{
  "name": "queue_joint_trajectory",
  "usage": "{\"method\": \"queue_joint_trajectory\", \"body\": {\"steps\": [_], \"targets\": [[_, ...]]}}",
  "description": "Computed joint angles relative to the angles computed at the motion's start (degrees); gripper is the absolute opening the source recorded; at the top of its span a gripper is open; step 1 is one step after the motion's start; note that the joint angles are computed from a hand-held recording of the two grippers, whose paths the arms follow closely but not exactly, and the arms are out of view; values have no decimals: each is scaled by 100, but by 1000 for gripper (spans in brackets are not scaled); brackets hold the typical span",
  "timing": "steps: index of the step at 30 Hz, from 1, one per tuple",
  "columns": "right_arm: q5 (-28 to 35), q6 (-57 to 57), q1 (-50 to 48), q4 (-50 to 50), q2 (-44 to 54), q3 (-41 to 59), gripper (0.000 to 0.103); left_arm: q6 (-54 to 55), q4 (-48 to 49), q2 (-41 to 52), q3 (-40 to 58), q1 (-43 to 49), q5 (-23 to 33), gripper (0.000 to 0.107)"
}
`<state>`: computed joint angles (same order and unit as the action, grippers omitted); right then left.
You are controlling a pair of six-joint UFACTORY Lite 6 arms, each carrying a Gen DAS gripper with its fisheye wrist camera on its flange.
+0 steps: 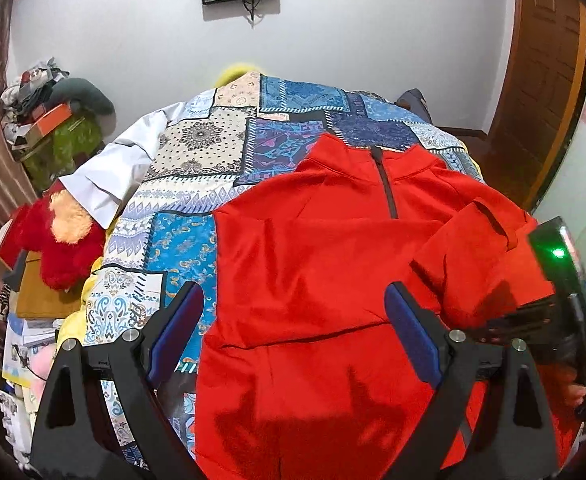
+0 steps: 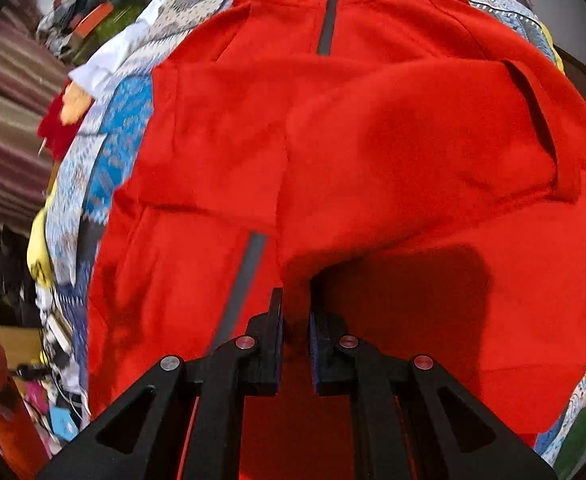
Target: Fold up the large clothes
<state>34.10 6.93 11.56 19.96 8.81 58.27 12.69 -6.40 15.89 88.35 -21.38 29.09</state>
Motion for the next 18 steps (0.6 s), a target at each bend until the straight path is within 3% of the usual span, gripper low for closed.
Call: {"method": "queue_joint_trajectory", "body": {"steps": [7, 13, 15, 18], "targets": [[364, 54, -356, -481, -1946, -762, 7, -386, 421, 103, 203, -509, 131, 92], [859, 1496, -503, -2638, -3317, -950, 7, -466, 222, 803, 1180, -1090, 610, 93], [939, 1246, -901, -2633, -3592, -1046, 7, -509, 143, 1247, 1725, -1280, 853, 93], [976, -66, -2054, -1817, -3943, -1301, 7, -740, 308, 2072, 2700, -1637, 1249, 93]]}}
